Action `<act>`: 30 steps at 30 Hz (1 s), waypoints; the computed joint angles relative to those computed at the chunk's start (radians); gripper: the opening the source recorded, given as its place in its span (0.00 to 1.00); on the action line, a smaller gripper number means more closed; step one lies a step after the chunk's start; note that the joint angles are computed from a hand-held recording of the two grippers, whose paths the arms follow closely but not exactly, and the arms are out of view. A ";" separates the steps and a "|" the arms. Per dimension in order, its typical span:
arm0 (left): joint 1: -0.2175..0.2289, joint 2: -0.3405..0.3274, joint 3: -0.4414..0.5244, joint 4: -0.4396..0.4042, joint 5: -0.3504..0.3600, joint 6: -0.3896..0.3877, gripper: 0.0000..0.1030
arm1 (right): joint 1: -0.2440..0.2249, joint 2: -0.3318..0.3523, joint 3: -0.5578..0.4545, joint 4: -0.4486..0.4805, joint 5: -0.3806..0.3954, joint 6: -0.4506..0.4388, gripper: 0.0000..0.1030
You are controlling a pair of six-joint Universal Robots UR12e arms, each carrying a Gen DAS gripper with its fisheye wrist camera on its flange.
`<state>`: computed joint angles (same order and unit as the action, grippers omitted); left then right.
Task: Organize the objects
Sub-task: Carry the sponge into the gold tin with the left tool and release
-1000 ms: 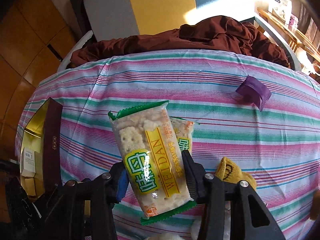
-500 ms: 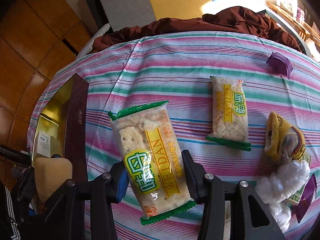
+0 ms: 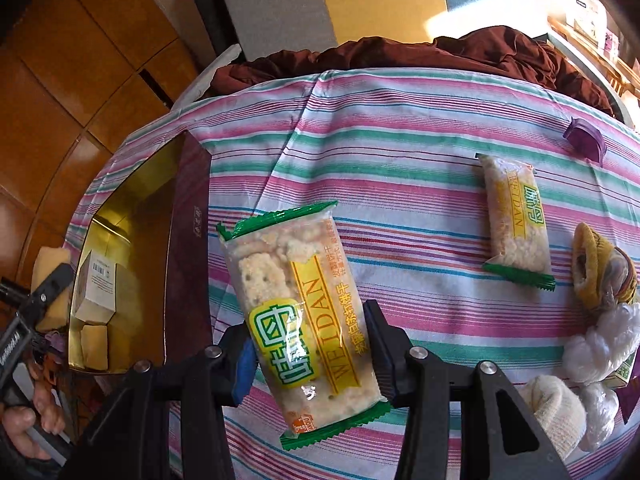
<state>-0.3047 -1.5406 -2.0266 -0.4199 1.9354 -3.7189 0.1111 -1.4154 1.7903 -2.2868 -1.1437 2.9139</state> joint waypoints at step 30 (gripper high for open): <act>0.160 -0.041 0.030 -0.146 0.044 -0.103 0.72 | 0.039 0.002 0.054 -0.102 -0.173 0.019 0.46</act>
